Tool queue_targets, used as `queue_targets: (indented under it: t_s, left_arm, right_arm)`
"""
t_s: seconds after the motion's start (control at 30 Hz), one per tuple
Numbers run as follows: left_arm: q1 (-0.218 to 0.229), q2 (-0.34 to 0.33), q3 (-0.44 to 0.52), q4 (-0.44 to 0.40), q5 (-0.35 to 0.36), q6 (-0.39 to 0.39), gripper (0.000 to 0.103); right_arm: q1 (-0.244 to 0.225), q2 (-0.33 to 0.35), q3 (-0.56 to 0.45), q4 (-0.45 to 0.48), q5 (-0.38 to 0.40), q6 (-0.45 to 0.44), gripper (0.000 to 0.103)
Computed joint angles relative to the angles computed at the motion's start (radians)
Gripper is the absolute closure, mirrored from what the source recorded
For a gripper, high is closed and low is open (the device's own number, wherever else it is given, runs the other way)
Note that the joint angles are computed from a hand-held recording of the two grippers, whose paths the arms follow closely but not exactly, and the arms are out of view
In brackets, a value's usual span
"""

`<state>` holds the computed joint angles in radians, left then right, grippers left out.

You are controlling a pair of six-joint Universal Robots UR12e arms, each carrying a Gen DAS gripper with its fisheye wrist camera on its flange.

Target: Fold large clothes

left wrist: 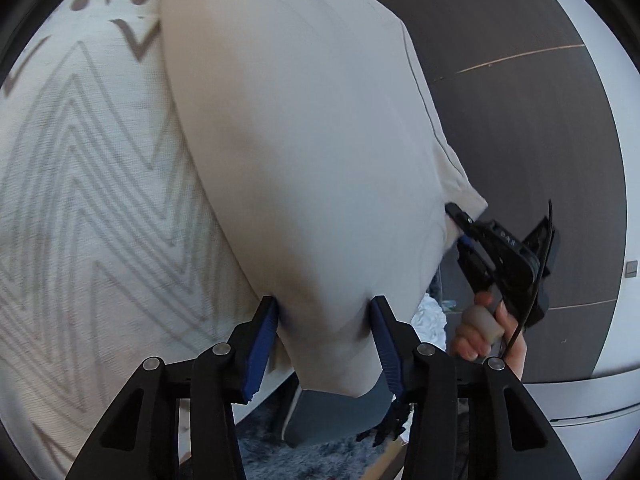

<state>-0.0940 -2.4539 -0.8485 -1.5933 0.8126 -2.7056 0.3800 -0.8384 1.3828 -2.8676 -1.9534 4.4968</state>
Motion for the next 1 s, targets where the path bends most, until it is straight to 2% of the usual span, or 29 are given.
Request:
queue_targets:
  t_s: [0.17,0.27,0.33,0.4,0.5,0.57,0.63,0.7,0.87,1.0]
  left_arm:
    - [-0.007,0.002,-0.01,0.019,0.007,-0.017,0.054]
    - [-0.002,0.012,-0.014,0.002,0.001,-0.014,0.054]
    - [0.008,0.006,0.004,-0.018,-0.004,-0.007,0.054]
    - [0.014,0.009,0.001,-0.006,-0.003,-0.014,0.054]
    - [0.022,0.032,-0.028,0.064,0.01,-0.024,0.052]
    - [0.031,0.044,-0.035,0.091,0.007,-0.021,0.05]
    - [0.039,0.053,-0.035,0.103,0.002,-0.025,0.045]
    - [0.051,0.069,-0.049,0.135,-0.011,-0.033,0.035]
    - [0.081,0.113,-0.088,0.198,-0.034,-0.026,0.022]
    - [0.11,0.158,-0.14,0.288,-0.04,-0.041,0.007]
  right_arm:
    - [-0.007,0.001,-0.007,0.04,0.006,-0.009,0.087]
    - [-0.002,-0.006,-0.022,0.117,0.0,-0.012,0.079]
    - [0.003,-0.014,-0.024,0.155,0.0,-0.005,0.077]
    - [0.008,-0.022,-0.021,0.173,0.004,-0.003,0.075]
    - [0.017,-0.033,-0.019,0.188,0.016,-0.01,0.073]
    - [0.028,-0.041,-0.022,0.21,0.011,-0.016,0.066]
    - [0.041,-0.048,-0.028,0.23,-0.004,-0.021,0.057]
    - [0.052,-0.052,-0.039,0.248,-0.017,-0.017,0.055]
    - [0.085,-0.061,-0.076,0.315,-0.062,-0.02,0.05]
    - [0.112,-0.062,-0.121,0.398,-0.103,0.005,0.023]
